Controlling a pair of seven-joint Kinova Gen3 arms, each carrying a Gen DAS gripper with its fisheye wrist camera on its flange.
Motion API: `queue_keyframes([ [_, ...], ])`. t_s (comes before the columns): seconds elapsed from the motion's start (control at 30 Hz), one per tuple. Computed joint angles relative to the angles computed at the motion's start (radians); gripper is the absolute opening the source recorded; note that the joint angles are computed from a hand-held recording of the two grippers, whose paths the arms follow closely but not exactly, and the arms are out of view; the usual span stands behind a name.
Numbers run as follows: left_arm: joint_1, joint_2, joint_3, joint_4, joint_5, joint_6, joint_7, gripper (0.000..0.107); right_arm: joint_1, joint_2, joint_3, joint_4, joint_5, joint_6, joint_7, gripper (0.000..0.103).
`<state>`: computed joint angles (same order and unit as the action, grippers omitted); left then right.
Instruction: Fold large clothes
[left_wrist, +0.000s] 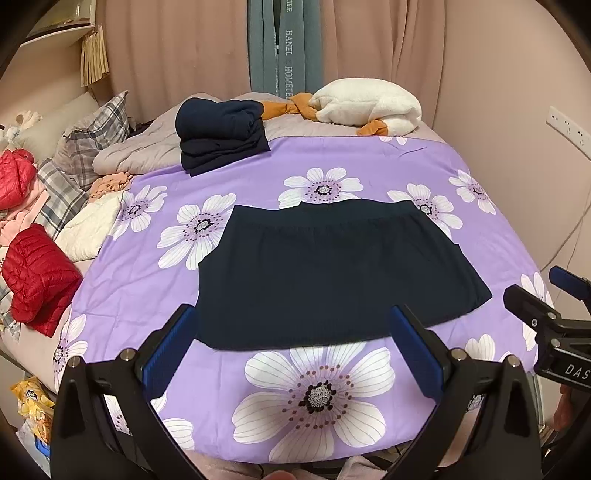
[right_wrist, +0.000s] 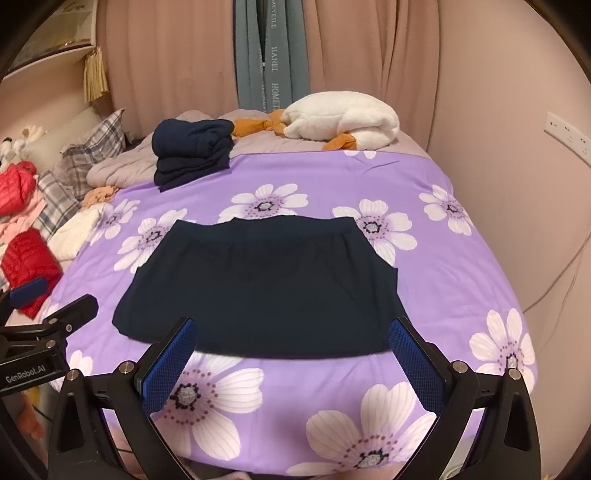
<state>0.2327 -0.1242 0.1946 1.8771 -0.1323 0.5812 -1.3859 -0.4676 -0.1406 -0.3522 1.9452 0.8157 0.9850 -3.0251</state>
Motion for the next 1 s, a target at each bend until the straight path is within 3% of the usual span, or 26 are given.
queue_keyframes([
  [1.0, 0.016, 0.014, 0.010, -0.014, -0.027, 0.011, 0.017, 0.103, 0.023, -0.013, 0.007, 0.013, -0.037, -0.015, 0.011, 0.102],
])
